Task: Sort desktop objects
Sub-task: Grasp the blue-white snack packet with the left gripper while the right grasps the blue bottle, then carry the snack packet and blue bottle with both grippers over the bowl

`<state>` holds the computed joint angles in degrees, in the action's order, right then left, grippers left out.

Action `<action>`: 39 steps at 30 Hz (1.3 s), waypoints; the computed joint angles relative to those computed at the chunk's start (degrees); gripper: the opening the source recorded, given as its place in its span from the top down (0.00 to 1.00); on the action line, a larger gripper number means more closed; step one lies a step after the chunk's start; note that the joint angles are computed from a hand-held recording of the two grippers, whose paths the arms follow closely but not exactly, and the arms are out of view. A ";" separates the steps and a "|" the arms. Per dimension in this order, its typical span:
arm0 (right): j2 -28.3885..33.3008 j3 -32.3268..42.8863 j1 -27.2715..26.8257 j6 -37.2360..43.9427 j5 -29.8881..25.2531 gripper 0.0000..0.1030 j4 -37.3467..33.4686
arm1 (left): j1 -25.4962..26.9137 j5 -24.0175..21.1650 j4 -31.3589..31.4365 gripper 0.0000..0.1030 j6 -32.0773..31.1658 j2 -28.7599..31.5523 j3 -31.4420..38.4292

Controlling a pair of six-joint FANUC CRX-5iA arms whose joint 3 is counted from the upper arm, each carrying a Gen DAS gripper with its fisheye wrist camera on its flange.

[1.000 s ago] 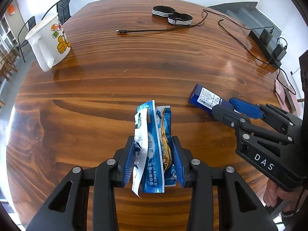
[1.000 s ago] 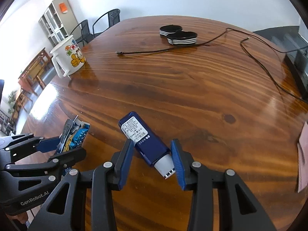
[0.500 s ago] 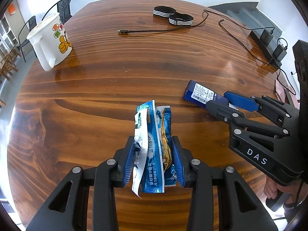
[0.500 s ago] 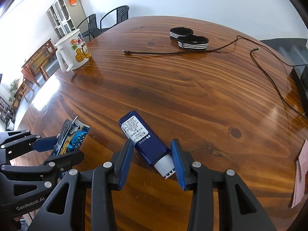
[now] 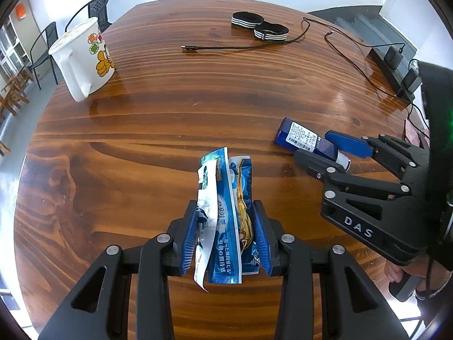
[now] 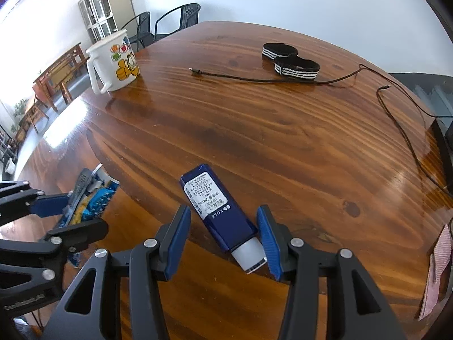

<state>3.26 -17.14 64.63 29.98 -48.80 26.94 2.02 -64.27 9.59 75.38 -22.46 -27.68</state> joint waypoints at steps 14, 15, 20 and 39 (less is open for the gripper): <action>-1.75 -1.33 1.44 -2.43 -0.83 0.66 -0.97 | -0.44 -1.03 -0.31 0.61 -0.40 -1.33 0.42; -2.36 -1.74 1.63 -3.22 -0.57 0.66 -1.08 | -0.59 -1.14 -0.35 0.61 -0.36 -1.49 0.50; -8.09 -6.13 3.14 -11.30 0.82 0.67 -0.21 | -2.27 -1.52 -0.71 0.61 0.66 -2.10 1.02; -37.04 -24.67 24.70 -50.69 -22.66 0.69 12.78 | -24.15 -0.04 -3.82 0.61 8.99 0.49 6.82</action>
<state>-33.78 -41.82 89.33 -20.71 -71.46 39.72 -22.12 -64.31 5.77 84.38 -21.97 -20.86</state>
